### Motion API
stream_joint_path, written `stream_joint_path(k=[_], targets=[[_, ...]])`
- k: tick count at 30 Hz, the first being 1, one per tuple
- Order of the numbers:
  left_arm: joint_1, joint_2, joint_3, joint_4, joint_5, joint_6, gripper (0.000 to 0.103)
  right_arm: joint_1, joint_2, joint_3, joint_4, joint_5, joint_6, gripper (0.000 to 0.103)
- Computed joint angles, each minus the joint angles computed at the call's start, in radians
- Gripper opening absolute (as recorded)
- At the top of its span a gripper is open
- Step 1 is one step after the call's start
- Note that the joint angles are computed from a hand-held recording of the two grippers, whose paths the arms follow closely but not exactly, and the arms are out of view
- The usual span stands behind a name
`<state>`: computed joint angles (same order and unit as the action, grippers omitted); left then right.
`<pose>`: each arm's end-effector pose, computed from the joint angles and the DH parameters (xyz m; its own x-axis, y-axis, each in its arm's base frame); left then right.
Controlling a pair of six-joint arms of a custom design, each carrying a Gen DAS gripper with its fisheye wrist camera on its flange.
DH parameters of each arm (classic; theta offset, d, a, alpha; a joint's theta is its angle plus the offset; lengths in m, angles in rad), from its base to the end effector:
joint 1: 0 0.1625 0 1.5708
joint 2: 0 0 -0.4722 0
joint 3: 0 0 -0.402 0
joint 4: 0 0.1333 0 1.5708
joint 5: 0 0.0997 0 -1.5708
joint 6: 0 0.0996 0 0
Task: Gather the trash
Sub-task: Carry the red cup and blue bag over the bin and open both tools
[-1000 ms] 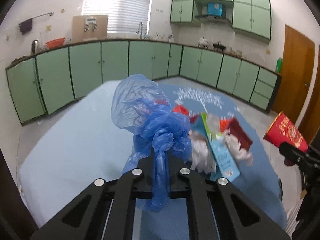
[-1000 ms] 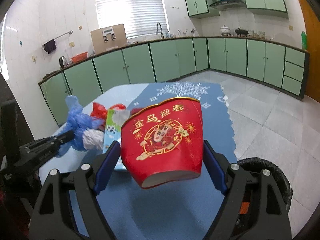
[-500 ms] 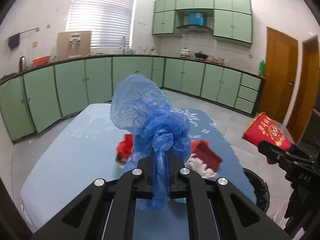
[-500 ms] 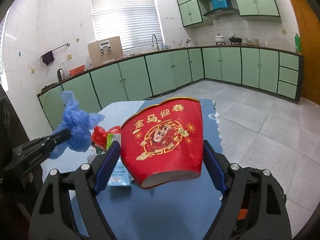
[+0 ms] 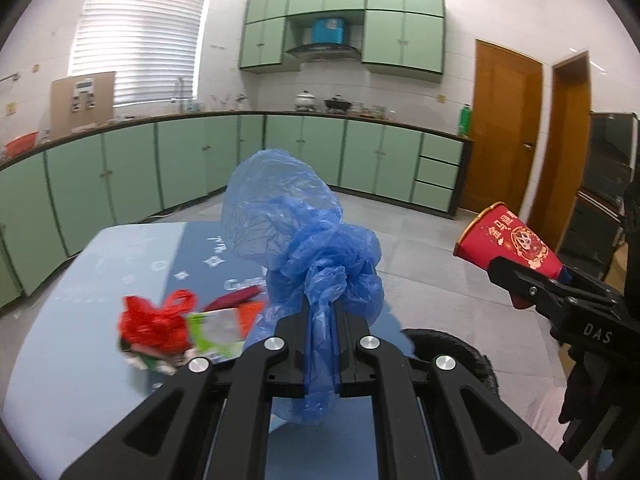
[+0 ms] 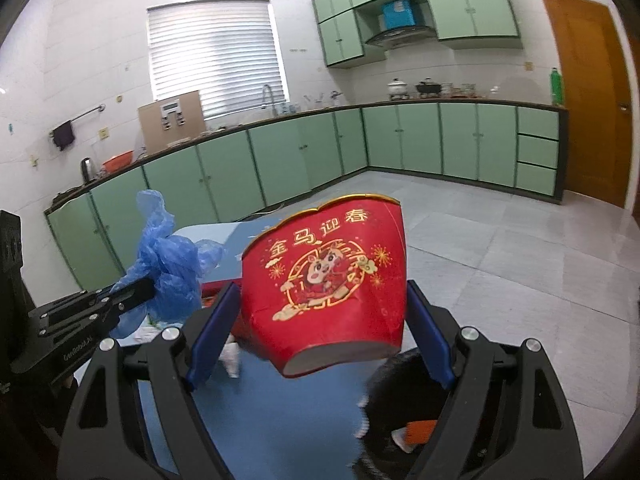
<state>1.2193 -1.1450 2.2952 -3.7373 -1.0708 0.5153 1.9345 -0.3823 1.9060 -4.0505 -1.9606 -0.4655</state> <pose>0.0027 -0.5186 0.2643 -0.7497 0.1735 -0.6386 0.6329 0.4698 -0.6154 0.2990 -0.5173 -0.0346 -0.7791 -0.2768 0.5625 -0.6210 0.4642 -0.6316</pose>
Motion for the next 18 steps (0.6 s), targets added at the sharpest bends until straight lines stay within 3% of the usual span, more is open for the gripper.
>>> stream_joint_path(k=[18], targets=[[-0.046, 0.196, -0.111, 0.122, -0.122, 0.001, 0.007, -0.148, -0.055, 0.090, -0.159, -0.099, -0.036, 0.079]])
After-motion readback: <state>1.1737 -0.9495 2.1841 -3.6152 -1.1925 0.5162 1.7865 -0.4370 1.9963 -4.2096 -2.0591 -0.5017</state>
